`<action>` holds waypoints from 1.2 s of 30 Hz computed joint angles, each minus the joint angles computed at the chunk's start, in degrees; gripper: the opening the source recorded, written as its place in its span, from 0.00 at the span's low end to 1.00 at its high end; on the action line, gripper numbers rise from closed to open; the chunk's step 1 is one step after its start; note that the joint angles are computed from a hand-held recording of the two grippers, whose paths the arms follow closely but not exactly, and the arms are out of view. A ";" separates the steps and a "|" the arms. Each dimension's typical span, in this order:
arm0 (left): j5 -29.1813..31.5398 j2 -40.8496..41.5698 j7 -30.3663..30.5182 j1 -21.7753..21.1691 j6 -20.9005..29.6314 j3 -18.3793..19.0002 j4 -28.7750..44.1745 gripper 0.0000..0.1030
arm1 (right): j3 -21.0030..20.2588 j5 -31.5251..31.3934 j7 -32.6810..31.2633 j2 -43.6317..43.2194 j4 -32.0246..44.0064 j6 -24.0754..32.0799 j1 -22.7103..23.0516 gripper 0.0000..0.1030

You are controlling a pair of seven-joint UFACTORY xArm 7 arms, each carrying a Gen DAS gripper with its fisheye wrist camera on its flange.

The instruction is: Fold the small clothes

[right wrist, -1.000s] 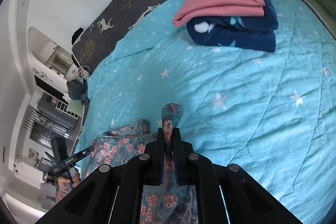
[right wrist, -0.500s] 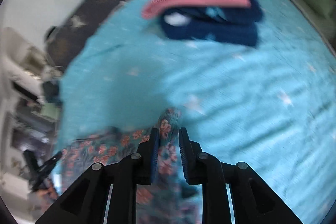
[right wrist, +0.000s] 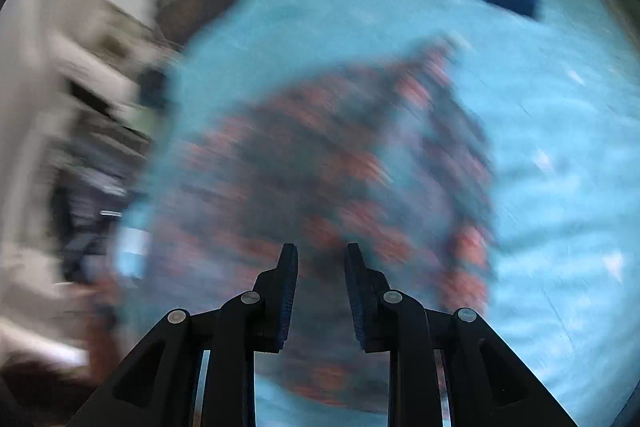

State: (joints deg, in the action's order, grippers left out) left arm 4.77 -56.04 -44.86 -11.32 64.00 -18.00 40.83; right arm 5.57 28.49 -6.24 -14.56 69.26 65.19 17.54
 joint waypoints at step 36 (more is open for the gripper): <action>-1.71 -33.16 -4.51 8.19 21.30 8.43 -9.21 0.64 | 22.59 -30.24 -1.27 3.26 0.28 -22.52 22.45 0.51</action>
